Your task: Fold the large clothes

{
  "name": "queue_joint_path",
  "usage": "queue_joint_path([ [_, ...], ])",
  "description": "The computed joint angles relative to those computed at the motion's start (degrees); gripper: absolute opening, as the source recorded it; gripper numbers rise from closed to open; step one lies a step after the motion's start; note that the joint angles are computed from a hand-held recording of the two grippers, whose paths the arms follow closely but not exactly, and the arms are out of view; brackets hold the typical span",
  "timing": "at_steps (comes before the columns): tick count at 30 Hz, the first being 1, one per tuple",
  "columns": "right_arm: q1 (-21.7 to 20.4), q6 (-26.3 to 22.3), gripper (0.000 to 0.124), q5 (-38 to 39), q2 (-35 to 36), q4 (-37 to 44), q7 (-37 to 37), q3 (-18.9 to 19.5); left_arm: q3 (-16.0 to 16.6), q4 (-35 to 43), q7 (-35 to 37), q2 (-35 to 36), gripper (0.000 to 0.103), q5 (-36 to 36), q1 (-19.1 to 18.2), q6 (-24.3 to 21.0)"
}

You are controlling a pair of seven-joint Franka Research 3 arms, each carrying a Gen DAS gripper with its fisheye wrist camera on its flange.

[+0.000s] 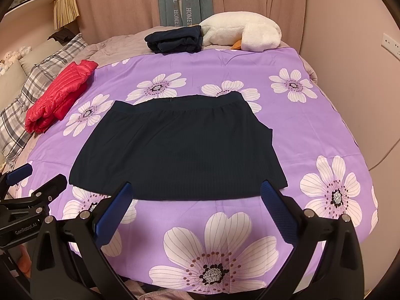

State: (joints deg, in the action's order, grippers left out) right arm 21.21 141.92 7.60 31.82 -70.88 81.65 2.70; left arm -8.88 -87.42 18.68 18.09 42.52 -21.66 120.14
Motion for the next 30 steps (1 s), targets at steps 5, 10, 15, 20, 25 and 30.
queue_joint_path([
  [5,-0.01,0.32,0.102,0.1,-0.27,-0.44,-0.05,0.02,0.0,0.0,-0.25,-0.18,0.101,0.31,-0.16,-0.12],
  [10,-0.07,0.5,0.102,0.24,-0.62,-0.9,-0.06,0.1,-0.03,-0.06,-0.31,-0.32,0.101,0.48,-0.2,-0.3],
  [15,-0.02,0.83,0.102,0.26,-0.91,-1.38,-0.14,0.13,-0.04,0.01,-0.41,-0.43,0.101,0.65,-0.23,-0.67],
  [20,-0.01,1.05,0.102,0.32,-1.12,-1.64,-0.33,0.17,-0.08,0.02,-0.6,-0.73,0.101,0.97,-0.22,-0.61],
  [25,0.01,1.08,0.102,0.29,-1.18,-1.73,-0.41,0.17,-0.19,-0.05,-0.54,-0.84,0.101,1.13,-0.23,-0.73],
  [30,0.03,1.36,0.102,0.28,-1.41,-2.06,-0.42,0.15,-0.2,-0.35,-1.06,-1.11,0.101,1.2,-0.23,-0.82],
])
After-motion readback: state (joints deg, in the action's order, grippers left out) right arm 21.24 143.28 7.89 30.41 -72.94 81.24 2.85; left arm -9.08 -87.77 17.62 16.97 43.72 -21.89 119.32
